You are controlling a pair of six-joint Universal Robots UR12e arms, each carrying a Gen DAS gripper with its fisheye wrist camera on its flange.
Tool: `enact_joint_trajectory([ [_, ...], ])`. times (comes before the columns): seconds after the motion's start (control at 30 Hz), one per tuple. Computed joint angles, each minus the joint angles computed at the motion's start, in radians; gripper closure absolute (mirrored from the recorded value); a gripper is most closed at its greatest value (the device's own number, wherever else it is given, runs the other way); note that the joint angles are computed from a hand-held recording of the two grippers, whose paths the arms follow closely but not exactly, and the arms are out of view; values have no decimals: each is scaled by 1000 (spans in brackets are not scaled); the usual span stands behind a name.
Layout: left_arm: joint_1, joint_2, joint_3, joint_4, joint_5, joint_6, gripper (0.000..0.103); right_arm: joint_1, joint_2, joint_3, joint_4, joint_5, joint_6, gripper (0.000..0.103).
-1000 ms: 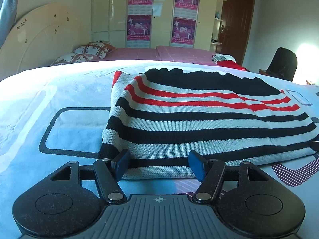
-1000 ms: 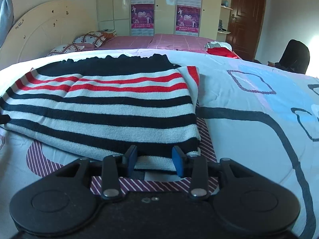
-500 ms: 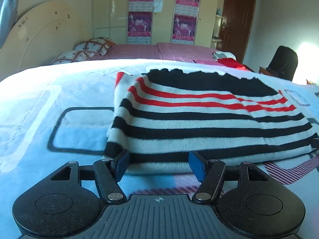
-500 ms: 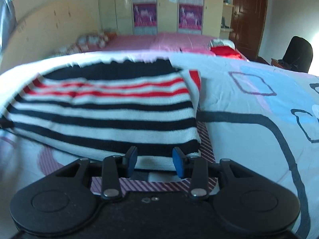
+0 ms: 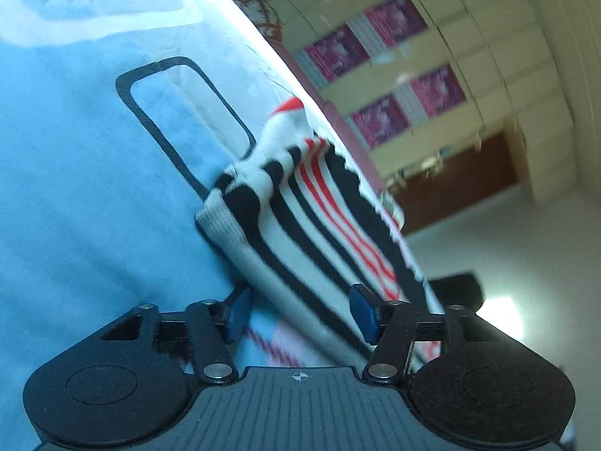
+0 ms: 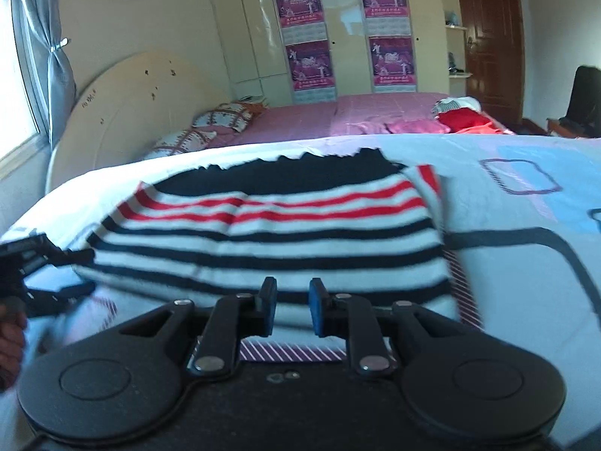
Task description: Fold small clothes
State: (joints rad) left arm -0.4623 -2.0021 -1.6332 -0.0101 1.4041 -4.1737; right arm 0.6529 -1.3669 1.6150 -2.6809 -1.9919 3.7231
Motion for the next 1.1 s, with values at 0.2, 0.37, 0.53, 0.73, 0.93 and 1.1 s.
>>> enact_joint_trajectory([
  [0.2, 2, -60, 50, 70, 10, -42, 48, -29, 83, -91, 5, 70, -45, 89],
  [0.37, 3, -100, 88, 107, 31, -78, 55, -43, 142, -155, 5, 101, -67, 95],
  [0.53, 6, -114, 87, 126, 44, -133, 81, -42, 175, -194, 48, 111, -97, 95],
  [0.73, 11, -123, 92, 129, 32, -117, 81, -26, 186, -187, 7, 72, -174, 96],
  [0.93, 8, -106, 84, 120, 39, -46, 84, -27, 193, -183, 16, 69, -206, 99],
  [1.1, -16, -95, 186, 34, 44, 235, 85, -18, 195, -152, -65, 42, -235, 99],
])
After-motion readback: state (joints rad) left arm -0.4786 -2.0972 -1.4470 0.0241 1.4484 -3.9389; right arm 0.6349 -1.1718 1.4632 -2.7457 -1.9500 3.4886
